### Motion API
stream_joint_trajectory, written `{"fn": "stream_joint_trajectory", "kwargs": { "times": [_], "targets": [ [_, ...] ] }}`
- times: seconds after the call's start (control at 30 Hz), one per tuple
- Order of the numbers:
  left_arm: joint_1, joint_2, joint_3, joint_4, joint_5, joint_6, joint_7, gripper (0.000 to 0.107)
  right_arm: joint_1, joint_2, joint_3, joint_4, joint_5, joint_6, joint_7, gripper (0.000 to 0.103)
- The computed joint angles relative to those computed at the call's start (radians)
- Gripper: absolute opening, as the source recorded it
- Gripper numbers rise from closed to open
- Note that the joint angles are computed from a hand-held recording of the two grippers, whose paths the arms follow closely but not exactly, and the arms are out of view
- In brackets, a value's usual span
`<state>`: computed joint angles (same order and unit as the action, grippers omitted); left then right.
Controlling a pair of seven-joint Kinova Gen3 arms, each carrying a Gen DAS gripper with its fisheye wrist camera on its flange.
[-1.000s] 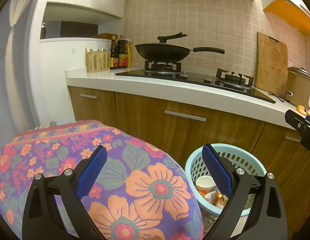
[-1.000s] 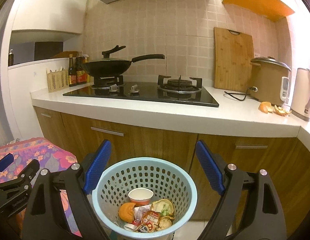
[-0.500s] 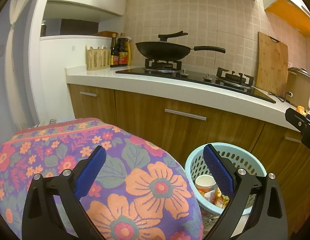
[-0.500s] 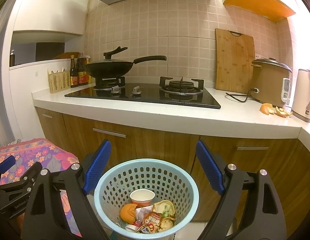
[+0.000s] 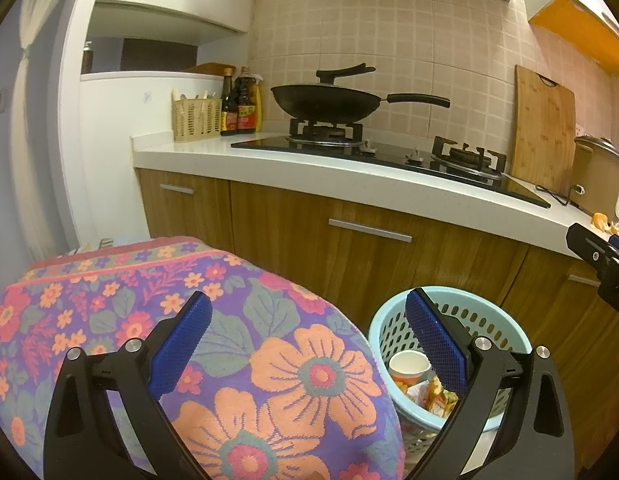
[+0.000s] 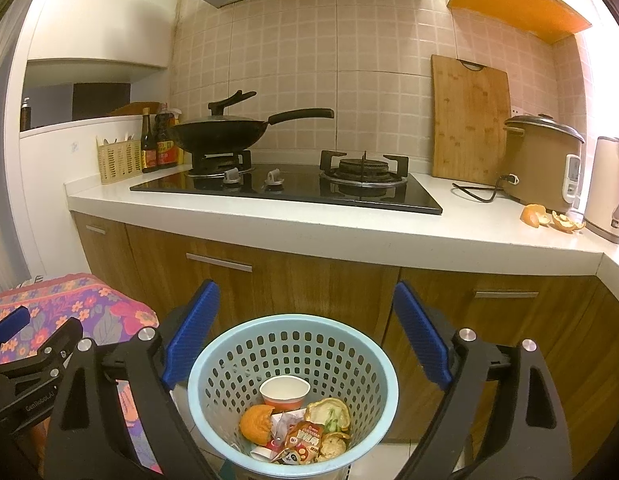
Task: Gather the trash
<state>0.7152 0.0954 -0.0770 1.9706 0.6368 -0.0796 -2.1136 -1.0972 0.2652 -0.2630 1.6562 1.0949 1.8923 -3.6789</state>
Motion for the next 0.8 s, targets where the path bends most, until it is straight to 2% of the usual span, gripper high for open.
{"fn": "stream_joint_trajectory", "kwargs": {
  "times": [0.2, 0.5, 0.8],
  "targets": [
    [-0.022, -0.001, 0.021, 0.000, -0.020, 0.002, 0.021, 0.095, -0.001, 0.001, 0.000, 0.005, 0.006, -0.002, -0.009, 0.087],
    [0.043, 0.001, -0.040, 0.000, 0.045, -0.003, -0.047, 0.095, 0.002, -0.003, -0.002, 0.011, -0.002, -0.010, -0.018, 0.090],
    [-0.015, -0.002, 0.022, 0.005, 0.037, -0.011, -0.042, 0.095, 0.003, -0.002, -0.003, 0.017, -0.001, -0.008, -0.025, 0.092]
  ]
}}
